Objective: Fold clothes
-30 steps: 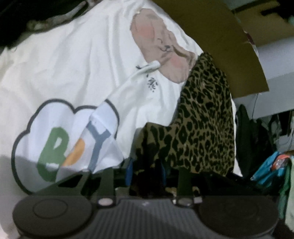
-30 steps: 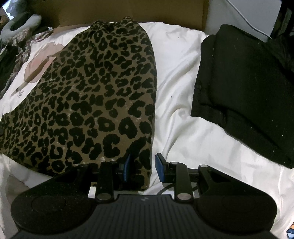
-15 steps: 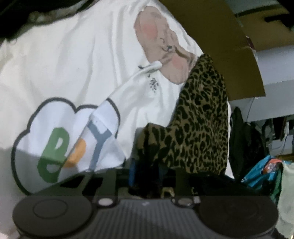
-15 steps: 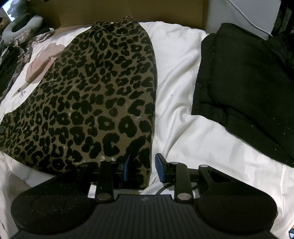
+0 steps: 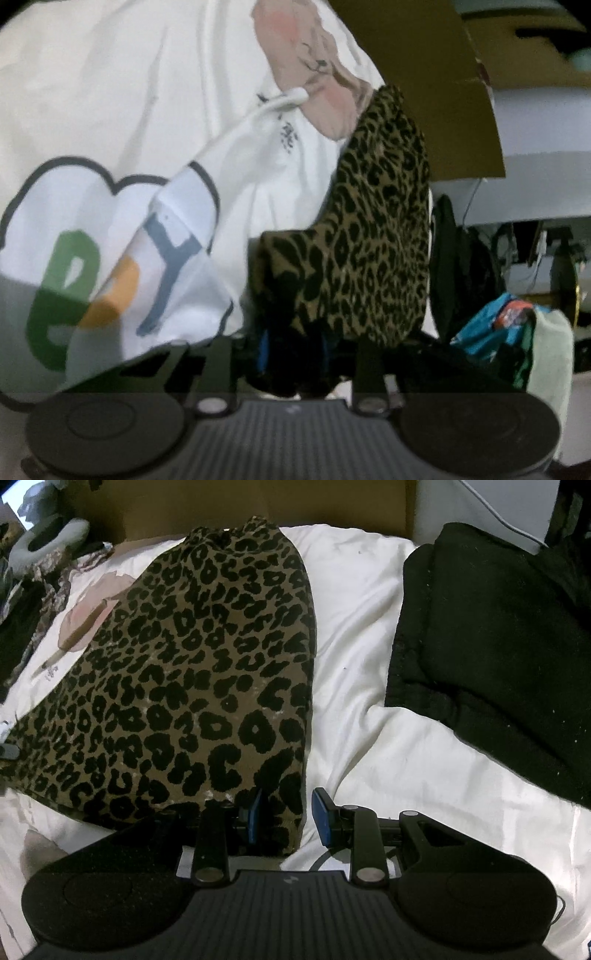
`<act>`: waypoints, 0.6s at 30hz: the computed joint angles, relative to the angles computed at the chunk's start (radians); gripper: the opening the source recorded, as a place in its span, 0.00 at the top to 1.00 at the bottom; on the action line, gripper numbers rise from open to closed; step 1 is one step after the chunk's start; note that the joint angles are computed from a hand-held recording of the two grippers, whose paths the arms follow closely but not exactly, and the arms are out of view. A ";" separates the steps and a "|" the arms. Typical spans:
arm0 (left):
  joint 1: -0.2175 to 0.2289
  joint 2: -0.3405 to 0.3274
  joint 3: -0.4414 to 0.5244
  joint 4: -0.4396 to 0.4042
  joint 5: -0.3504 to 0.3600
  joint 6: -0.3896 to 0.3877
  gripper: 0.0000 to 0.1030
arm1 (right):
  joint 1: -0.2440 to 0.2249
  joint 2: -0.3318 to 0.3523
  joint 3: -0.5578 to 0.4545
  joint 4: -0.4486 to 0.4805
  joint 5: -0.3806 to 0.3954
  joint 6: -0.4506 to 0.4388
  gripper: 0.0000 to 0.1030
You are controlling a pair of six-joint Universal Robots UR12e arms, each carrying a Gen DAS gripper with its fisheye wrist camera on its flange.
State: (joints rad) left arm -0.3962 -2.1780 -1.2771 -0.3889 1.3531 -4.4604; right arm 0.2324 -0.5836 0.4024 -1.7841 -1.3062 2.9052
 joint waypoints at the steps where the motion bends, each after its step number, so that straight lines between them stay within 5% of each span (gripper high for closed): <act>1: -0.001 0.000 0.002 -0.008 0.004 0.007 0.89 | -0.003 0.001 -0.003 0.001 0.011 0.011 0.65; 8: -0.006 0.004 0.055 -0.140 0.044 0.097 0.93 | -0.016 -0.010 0.025 -0.055 0.084 0.094 0.65; 18: -0.005 0.012 0.083 -0.247 0.098 0.123 0.93 | -0.032 -0.001 0.027 -0.044 0.154 0.169 0.65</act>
